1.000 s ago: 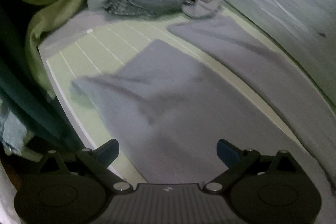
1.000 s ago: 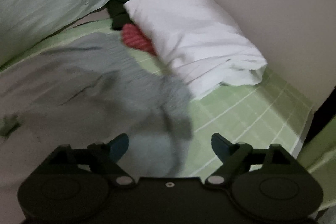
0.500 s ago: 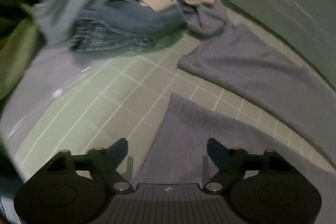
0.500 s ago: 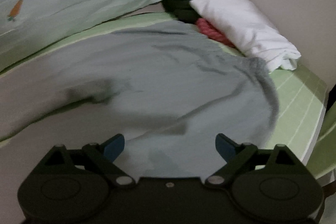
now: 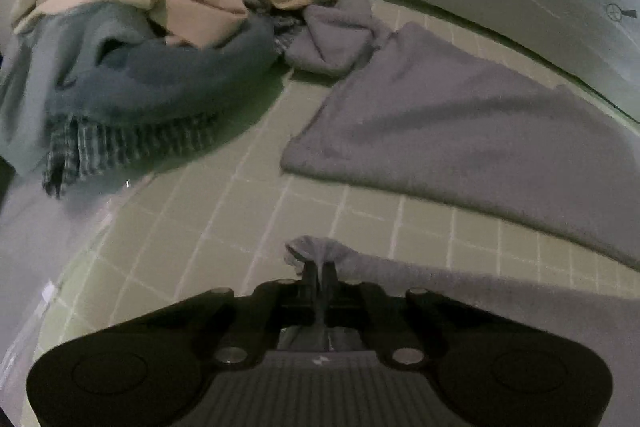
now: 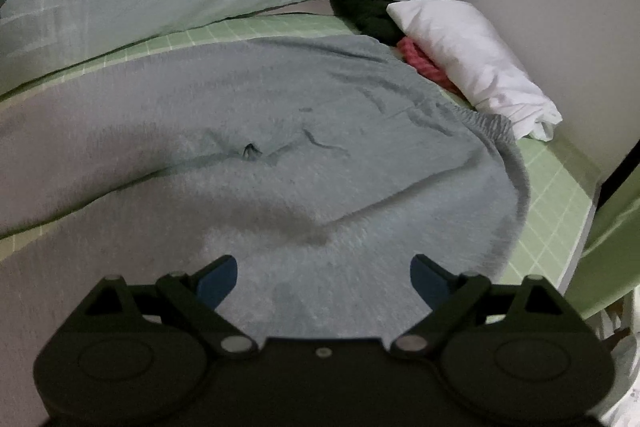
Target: Fold clothes
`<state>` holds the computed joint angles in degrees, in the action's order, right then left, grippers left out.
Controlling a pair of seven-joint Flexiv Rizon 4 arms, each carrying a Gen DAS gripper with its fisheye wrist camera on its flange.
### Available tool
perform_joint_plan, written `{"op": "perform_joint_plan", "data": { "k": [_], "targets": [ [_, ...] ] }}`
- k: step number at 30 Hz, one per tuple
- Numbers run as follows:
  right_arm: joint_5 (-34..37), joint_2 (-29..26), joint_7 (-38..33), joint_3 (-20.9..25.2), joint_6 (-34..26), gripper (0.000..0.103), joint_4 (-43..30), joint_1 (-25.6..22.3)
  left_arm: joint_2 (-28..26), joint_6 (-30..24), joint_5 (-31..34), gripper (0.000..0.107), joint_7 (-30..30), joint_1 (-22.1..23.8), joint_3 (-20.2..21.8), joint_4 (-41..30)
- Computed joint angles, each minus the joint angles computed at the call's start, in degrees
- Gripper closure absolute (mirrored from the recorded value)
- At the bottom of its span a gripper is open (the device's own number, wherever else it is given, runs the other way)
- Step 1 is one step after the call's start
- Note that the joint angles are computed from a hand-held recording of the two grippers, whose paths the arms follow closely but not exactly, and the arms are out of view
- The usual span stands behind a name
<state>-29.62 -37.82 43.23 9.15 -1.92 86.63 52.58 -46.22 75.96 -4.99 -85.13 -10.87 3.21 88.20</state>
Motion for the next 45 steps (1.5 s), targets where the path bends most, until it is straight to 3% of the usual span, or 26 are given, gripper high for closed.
{"op": "perform_joint_plan", "data": {
  "k": [6,8,9,10,12,13,20,28,31,34,37,39,45],
  "targets": [
    [0.1,-0.6,-1.6,-0.1,-1.9,0.009,-1.3,0.5,-3.3,1.4,-1.1,0.103,2.7,2.1,-1.3,-6.2],
    [0.2,-0.3,-0.7,0.0,-1.6,0.009,-0.7,0.6,-3.8,0.3,-1.5,0.097,2.0,1.6,-0.3,-7.9],
    [0.2,0.0,-0.2,0.1,-1.3,0.009,-0.2,0.6,-3.7,0.1,-1.8,0.087,0.9,1.3,0.4,-8.1],
    [0.2,0.3,0.4,0.2,-0.8,0.009,0.4,0.6,-3.2,0.4,-2.2,0.066,-0.1,1.5,0.4,-7.4],
    [0.2,0.8,2.0,0.4,-0.1,0.009,1.4,0.7,-1.5,2.1,-3.5,0.039,-1.8,2.8,-0.7,-4.4],
    [0.1,1.1,2.8,0.4,0.3,0.009,2.0,0.8,-0.3,2.9,-4.4,0.034,-2.4,3.7,-1.6,-2.4],
    [-2.0,4.4,10.7,1.5,8.1,0.009,10.2,0.2,8.8,6.3,-11.2,0.027,-5.1,9.7,-7.8,15.1],
    [-4.9,12.7,21.7,4.2,16.9,0.009,25.0,-1.5,16.7,10.8,-12.5,0.019,-11.7,6.2,-6.7,29.3],
    [-5.0,17.5,28.3,6.0,20.3,0.008,32.0,-2.7,18.4,11.7,-12.1,0.019,-16.1,2.8,-4.7,32.1],
    [-6.4,22.3,36.0,7.6,25.6,0.008,39.7,-4.4,19.7,12.4,-13.0,0.019,-20.4,1.9,-5.6,34.7],
    [-11.8,27.3,46.7,8.4,34.8,0.008,48.5,-6.7,20.8,12.3,-15.1,0.019,-22.7,3.8,-9.6,36.9],
    [-17.1,29.4,54.7,8.6,39.0,0.006,53.0,-7.8,21.3,12.1,-15.4,0.019,-24.5,3.1,-9.9,37.7],
    [-32.9,33.1,72.5,8.4,44.7,0.004,60.4,-12.1,21.5,13.3,-17.9,0.019,-28.0,5.2,-13.8,39.8]
  ]
}}
